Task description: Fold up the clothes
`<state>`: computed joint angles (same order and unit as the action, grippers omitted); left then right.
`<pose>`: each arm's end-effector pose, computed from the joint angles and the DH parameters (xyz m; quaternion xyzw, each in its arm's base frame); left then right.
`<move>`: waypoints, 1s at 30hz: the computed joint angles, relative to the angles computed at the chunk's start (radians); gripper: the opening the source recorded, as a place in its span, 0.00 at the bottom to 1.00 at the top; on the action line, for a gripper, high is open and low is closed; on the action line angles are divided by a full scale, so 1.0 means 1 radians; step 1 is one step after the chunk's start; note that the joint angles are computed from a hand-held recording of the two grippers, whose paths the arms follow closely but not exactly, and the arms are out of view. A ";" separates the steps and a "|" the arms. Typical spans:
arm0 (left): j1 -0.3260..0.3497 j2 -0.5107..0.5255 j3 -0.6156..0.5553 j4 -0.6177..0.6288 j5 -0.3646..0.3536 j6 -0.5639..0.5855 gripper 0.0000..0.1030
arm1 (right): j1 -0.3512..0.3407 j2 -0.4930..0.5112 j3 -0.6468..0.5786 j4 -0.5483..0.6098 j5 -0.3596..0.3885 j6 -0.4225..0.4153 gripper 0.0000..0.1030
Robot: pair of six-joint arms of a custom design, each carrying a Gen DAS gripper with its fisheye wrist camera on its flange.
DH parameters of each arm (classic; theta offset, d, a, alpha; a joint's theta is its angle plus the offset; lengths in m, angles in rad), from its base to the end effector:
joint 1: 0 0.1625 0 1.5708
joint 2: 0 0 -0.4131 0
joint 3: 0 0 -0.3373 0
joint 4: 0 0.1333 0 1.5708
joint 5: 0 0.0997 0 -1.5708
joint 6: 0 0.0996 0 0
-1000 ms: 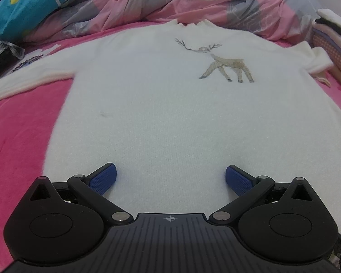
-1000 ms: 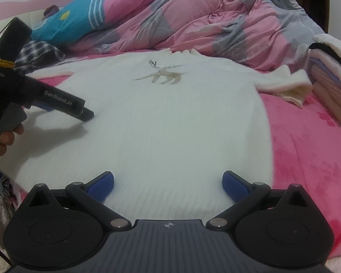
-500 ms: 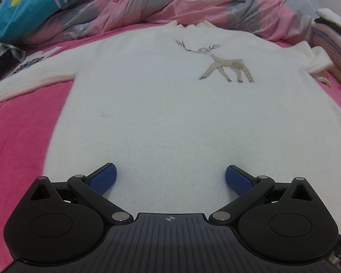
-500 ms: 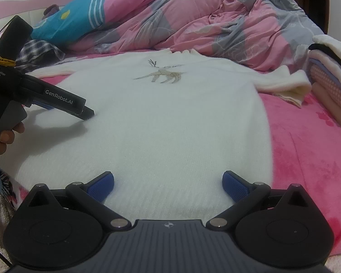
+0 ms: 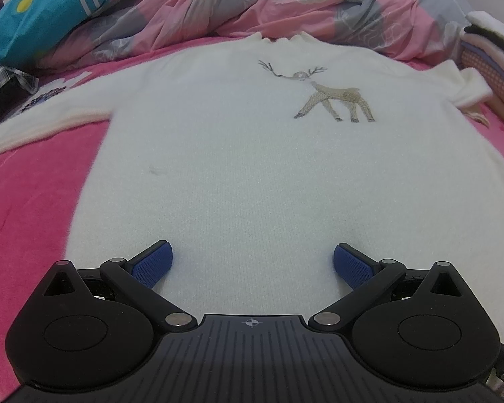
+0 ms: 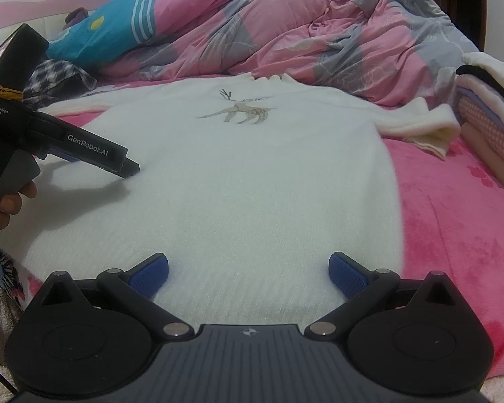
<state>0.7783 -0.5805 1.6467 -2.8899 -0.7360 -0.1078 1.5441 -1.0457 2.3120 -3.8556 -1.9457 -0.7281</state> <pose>-0.2973 -0.5840 0.0540 0.2563 0.8714 -0.2788 0.3119 0.0851 -0.4418 0.2344 0.2094 -0.8368 0.3853 0.3278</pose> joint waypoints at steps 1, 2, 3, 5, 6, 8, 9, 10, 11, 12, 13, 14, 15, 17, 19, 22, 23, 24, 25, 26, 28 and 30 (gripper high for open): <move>0.000 0.000 0.000 0.000 0.001 0.000 1.00 | 0.000 0.000 0.000 0.000 0.000 0.000 1.00; -0.001 0.000 0.001 -0.001 0.002 0.000 1.00 | 0.001 0.000 0.000 0.001 0.000 0.000 1.00; -0.001 0.001 0.001 -0.002 0.003 0.000 1.00 | 0.001 -0.001 0.000 0.001 0.000 0.000 1.00; -0.002 0.001 0.002 -0.002 0.005 0.000 1.00 | 0.000 -0.002 0.000 0.003 0.000 0.001 1.00; -0.003 0.001 0.002 -0.004 0.006 0.001 1.00 | 0.000 -0.002 0.000 0.003 0.001 0.000 1.00; -0.003 0.002 0.004 -0.008 0.007 0.004 1.00 | 0.001 -0.002 0.000 0.002 0.000 0.000 1.00; -0.003 0.002 0.005 -0.011 0.008 0.007 1.00 | 0.001 -0.002 0.001 0.001 0.000 0.000 1.00; -0.003 0.003 0.006 -0.015 0.008 0.011 1.00 | 0.001 -0.001 0.001 0.000 0.000 0.000 1.00; -0.003 0.003 0.007 -0.018 0.009 0.014 1.00 | 0.001 -0.002 0.001 0.000 0.001 0.000 1.00; -0.003 0.004 0.008 -0.022 0.010 0.018 1.00 | 0.000 -0.002 0.002 -0.001 0.002 0.000 1.00; -0.004 0.004 0.009 -0.026 0.010 0.022 1.00 | 0.000 -0.001 0.003 -0.003 0.002 0.000 1.00; -0.004 0.005 0.010 -0.029 0.011 0.024 1.00 | 0.000 -0.001 0.003 -0.004 0.002 0.000 1.00; -0.004 0.005 0.011 -0.031 0.011 0.027 1.00 | 0.000 -0.001 0.004 -0.005 0.003 0.000 1.00; -0.003 0.002 0.015 -0.036 0.007 0.035 1.00 | -0.001 -0.001 0.006 -0.008 0.005 -0.001 1.00; -0.002 -0.005 0.025 -0.044 -0.001 0.041 1.00 | -0.002 0.000 0.007 -0.011 0.007 -0.002 1.00; -0.002 -0.019 0.047 -0.061 -0.012 0.050 1.00 | -0.004 0.000 0.007 -0.013 0.012 -0.004 1.00; -0.003 -0.023 0.054 -0.066 -0.016 0.053 1.00 | -0.005 0.000 0.007 -0.014 0.013 -0.005 1.00; -0.003 -0.027 0.062 -0.072 -0.020 0.056 1.00 | -0.006 0.000 0.007 -0.014 0.015 -0.006 1.00; -0.004 -0.032 0.071 -0.079 -0.023 0.060 1.00 | -0.006 0.000 0.007 -0.015 0.016 -0.006 1.00; -0.005 -0.038 0.082 -0.087 -0.026 0.064 1.00 | -0.007 0.000 0.008 -0.015 0.018 -0.006 1.00; -0.008 -0.049 0.103 -0.098 -0.032 0.070 1.00 | -0.009 -0.001 0.008 -0.015 0.020 -0.007 1.00; -0.010 -0.061 0.122 -0.104 -0.036 0.073 1.00 | -0.010 0.000 0.009 -0.019 0.022 -0.008 1.00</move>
<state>0.7682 -0.6419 1.7689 -2.9935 -0.7725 -0.0345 1.5344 -1.0454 2.3214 -3.8750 -1.9240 -0.7360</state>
